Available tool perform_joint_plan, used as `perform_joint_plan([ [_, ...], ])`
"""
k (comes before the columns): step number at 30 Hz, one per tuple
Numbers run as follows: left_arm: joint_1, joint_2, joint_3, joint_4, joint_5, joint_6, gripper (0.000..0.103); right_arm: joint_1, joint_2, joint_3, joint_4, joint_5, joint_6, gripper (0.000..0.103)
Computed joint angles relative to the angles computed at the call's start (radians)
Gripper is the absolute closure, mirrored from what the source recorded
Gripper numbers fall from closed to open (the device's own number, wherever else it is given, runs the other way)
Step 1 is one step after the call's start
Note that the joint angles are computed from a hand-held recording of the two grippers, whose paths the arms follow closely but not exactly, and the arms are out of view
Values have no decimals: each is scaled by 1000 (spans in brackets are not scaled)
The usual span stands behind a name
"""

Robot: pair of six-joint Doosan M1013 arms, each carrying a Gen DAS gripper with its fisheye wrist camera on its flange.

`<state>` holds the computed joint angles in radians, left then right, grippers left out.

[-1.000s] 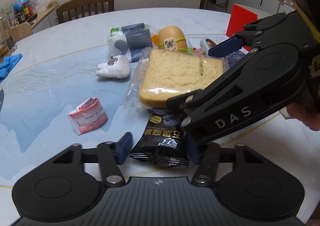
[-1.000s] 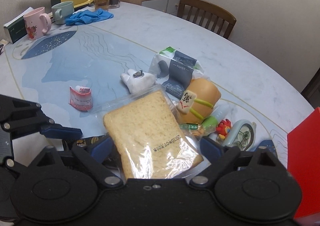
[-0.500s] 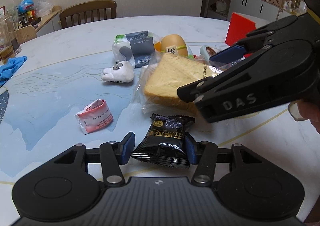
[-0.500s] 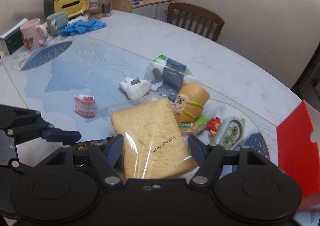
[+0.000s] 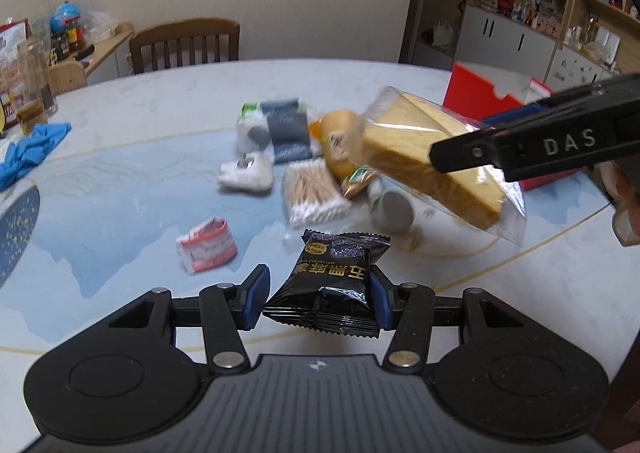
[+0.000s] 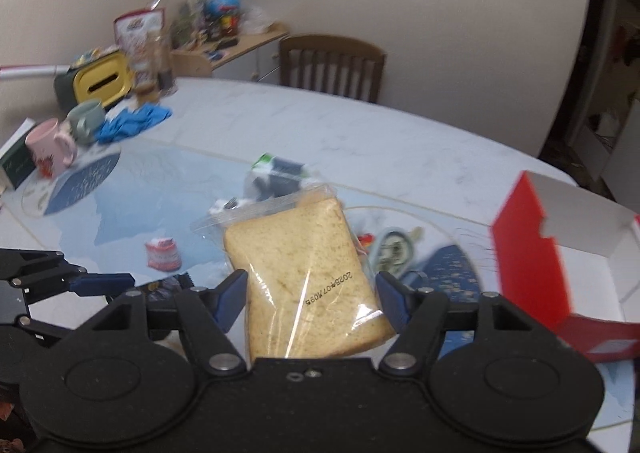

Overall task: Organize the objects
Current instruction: 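Carry the snack packet and bread with both tools into the red shoebox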

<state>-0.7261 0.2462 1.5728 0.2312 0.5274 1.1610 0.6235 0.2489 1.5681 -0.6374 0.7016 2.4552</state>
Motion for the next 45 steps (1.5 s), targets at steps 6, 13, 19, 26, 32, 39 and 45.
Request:
perform_joint_plan([
  [6,-18,8,-58,6,21,9,52,-24,-65,45,-66,23,92,34],
  [13,-53,57,-158,-5,18,55,52,-96,-131,107,-96,40,127,34],
  [19,-101,140,-287,-12,49,93,52,-178,-178,158,-66,9,66,34],
  [26,-156,252,-468,7,111,78,52,-275,-203,188,-19,-46,-45,34],
  [32,-191,362,-649,23,207,99,52,-362,-197,196,51,-85,-120,34],
  [39,-201,491,-864,-22,363,200,52,-451,-171,193,160,-104,-198,34],
  [45,-197,641,-1125,-60,548,257,52,-496,-133,175,258,-86,-293,34],
])
